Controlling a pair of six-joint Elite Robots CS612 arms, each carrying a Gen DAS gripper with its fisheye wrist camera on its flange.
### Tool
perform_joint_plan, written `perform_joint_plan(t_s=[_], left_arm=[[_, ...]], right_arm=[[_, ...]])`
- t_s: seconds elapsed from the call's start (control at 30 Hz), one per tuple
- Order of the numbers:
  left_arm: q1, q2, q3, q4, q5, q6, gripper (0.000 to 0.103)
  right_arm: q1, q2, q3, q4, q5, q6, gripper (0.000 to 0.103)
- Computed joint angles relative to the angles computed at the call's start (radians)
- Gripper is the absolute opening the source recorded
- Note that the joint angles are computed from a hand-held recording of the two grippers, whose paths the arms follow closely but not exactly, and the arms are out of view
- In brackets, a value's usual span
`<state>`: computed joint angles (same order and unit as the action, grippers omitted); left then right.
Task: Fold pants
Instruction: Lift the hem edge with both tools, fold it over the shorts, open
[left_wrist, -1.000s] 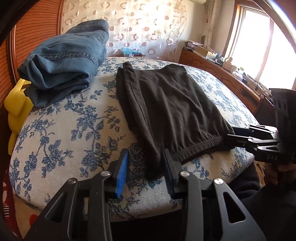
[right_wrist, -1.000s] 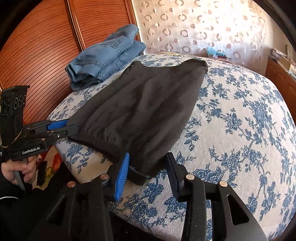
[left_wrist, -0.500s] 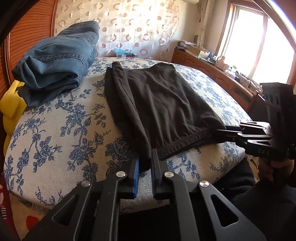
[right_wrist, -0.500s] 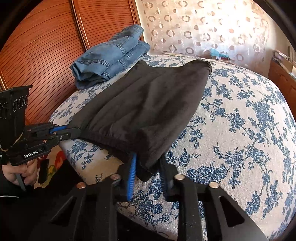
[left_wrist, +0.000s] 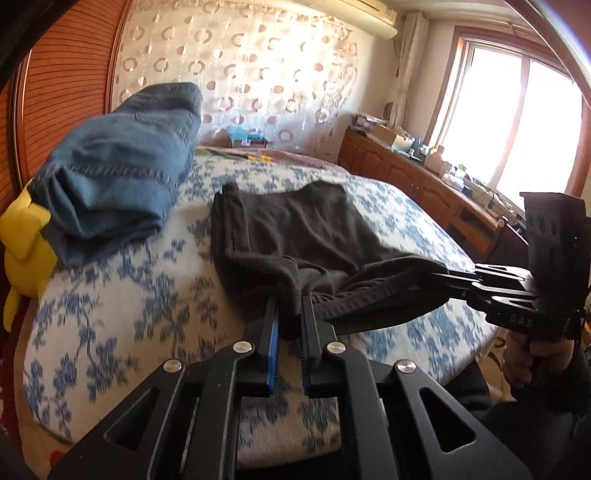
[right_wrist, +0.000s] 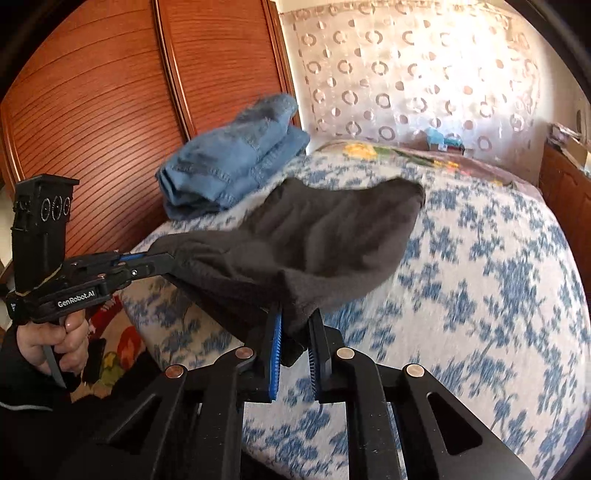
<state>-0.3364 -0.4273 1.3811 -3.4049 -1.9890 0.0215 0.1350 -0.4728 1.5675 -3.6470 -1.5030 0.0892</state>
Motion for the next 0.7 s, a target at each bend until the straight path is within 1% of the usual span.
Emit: perform_joint_plan(t_s=[0.17, 0.33, 0.43, 0.7], left_arm=[[-0.005, 0.012, -0.051, 0.003, 0.016, 0.003, 0.011], [-0.009, 0.029, -0.104, 0.022, 0.029, 0.017, 0.011], [-0.013, 0.041, -0.139, 0.02, 0.042, 0.034, 0.011], [-0.018, 0.081, -0.252, 0.103, 0.073, 0.042, 0.011]], right_arm=[[-0.01, -0.002, -0.022, -0.002, 0.009, 0.02, 0.013], [-0.013, 0.0, -0.05, 0.009, -0.007, 0.01, 0.013], [-0.012, 0.003, -0.072, 0.014, -0.029, -0.004, 0.013], [-0.017, 0.025, -0.143, 0.037, -0.051, 0.006, 0.013]])
